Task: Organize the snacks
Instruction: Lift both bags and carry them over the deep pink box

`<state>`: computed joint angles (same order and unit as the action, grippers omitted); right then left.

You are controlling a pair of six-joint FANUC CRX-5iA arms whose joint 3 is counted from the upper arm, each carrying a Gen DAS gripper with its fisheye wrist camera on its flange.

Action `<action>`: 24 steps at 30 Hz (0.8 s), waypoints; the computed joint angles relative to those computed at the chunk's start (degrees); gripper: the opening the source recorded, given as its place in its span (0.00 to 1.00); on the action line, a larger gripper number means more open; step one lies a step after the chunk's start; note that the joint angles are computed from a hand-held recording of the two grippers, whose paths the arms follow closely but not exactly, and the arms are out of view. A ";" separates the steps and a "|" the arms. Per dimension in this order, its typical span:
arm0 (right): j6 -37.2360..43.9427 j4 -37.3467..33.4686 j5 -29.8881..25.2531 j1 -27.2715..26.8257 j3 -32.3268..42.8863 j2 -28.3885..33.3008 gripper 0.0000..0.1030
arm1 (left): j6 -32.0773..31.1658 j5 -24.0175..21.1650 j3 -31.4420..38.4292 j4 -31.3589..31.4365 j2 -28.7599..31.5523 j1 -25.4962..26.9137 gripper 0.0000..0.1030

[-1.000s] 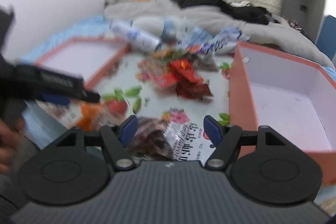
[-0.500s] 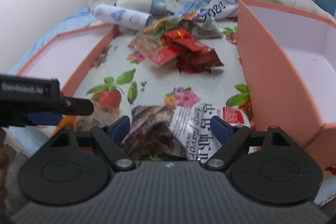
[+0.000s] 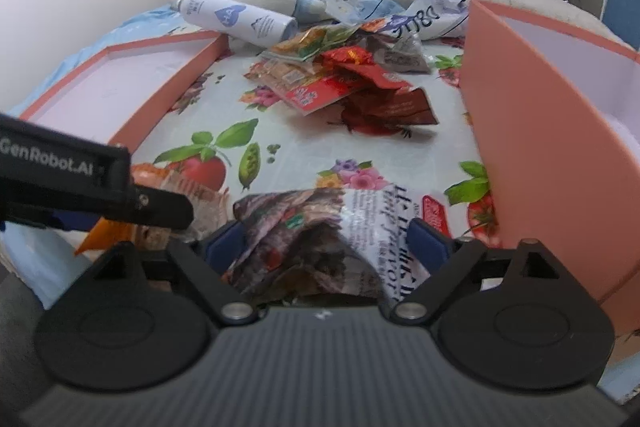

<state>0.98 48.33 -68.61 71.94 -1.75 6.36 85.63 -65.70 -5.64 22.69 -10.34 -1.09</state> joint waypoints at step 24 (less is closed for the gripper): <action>-3.83 2.17 1.77 0.30 -0.69 -5.00 0.63 | -3.88 0.20 8.42 -5.44 0.29 -1.76 0.54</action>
